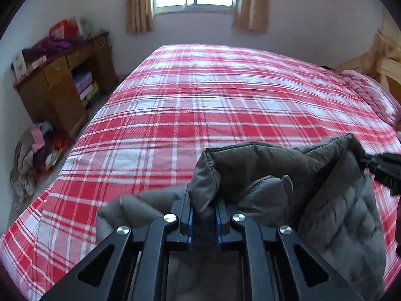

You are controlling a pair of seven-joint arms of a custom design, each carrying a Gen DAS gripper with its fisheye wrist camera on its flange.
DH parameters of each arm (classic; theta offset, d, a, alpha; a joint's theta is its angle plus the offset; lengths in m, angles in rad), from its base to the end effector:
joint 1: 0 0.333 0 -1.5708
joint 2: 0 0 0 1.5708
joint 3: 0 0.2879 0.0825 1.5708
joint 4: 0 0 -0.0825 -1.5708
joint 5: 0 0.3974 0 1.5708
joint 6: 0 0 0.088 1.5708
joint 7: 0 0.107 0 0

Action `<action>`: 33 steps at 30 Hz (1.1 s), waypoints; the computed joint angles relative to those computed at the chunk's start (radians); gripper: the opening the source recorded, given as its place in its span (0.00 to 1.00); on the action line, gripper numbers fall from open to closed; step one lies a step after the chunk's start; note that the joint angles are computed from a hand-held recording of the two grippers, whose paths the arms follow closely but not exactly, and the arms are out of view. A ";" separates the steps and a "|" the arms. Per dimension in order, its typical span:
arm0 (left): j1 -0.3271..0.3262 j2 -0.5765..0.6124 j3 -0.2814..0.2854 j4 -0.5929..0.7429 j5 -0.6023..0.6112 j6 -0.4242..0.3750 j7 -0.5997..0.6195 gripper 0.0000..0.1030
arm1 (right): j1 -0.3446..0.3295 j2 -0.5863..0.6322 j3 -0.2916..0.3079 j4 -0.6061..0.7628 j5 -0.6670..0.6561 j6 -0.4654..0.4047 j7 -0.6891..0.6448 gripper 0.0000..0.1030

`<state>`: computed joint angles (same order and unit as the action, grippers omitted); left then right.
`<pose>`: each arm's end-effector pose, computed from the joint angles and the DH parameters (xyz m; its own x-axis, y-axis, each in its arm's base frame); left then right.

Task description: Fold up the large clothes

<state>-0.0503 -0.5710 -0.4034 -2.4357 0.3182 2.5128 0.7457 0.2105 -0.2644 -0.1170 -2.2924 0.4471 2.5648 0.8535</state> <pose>0.4077 -0.2189 0.5289 0.1548 -0.9879 0.0118 -0.7242 -0.1216 -0.6788 0.5259 0.0402 0.4816 0.4846 -0.8741 -0.0335 -0.7137 -0.3730 -0.5929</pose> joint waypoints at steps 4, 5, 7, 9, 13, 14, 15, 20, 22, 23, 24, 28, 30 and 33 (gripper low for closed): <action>0.036 -0.006 -0.076 -0.050 0.087 -0.018 -0.072 0.11 | 0.009 -0.078 -0.023 -0.124 0.012 0.093 -0.056 0.05; 0.050 0.002 -0.102 -0.055 0.125 -0.035 -0.098 0.11 | 0.014 -0.084 -0.029 -0.143 0.012 0.107 -0.058 0.05; 0.052 0.024 -0.120 -0.056 0.180 -0.040 -0.131 0.11 | 0.023 -0.088 -0.039 -0.190 0.009 0.160 -0.066 0.04; 0.055 0.042 -0.147 -0.041 0.248 -0.080 -0.168 0.11 | 0.028 -0.086 -0.043 -0.241 -0.015 0.231 -0.081 0.04; -0.008 0.002 -0.087 -0.047 0.262 -0.098 -0.164 0.19 | 0.061 -0.095 -0.070 -0.293 -0.037 0.313 -0.103 0.04; -0.027 -0.030 -0.067 -0.062 0.247 -0.095 -0.159 0.32 | 0.064 -0.095 -0.074 -0.290 -0.049 0.313 -0.094 0.04; -0.042 -0.080 -0.051 -0.085 0.236 -0.091 -0.154 0.43 | 0.071 -0.097 -0.085 -0.286 -0.054 0.305 -0.095 0.04; -0.031 -0.271 -0.069 -0.166 0.237 -0.081 -0.169 0.86 | 0.109 -0.119 -0.159 -0.272 -0.006 0.247 -0.179 0.18; -0.007 -0.269 -0.072 -0.143 0.210 -0.106 -0.155 0.86 | 0.099 -0.139 -0.156 -0.284 -0.007 0.246 -0.201 0.36; 0.013 -0.273 -0.069 -0.132 0.196 -0.103 -0.172 0.86 | 0.096 -0.155 -0.160 -0.290 -0.004 0.237 -0.209 0.39; 0.038 -0.270 -0.075 -0.116 0.187 -0.106 -0.191 0.86 | 0.095 -0.168 -0.171 -0.286 -0.001 0.206 -0.219 0.43; 0.116 -0.177 -0.109 0.008 0.185 -0.183 -0.233 0.86 | 0.042 -0.210 -0.156 -0.280 -0.025 0.153 -0.184 0.43; 0.154 -0.111 -0.134 0.072 0.223 -0.181 -0.269 0.86 | 0.035 -0.240 -0.163 -0.270 -0.009 0.142 -0.161 0.43; 0.142 0.011 -0.102 0.150 0.226 -0.133 -0.284 0.86 | 0.054 -0.233 -0.160 -0.221 0.019 0.143 -0.104 0.43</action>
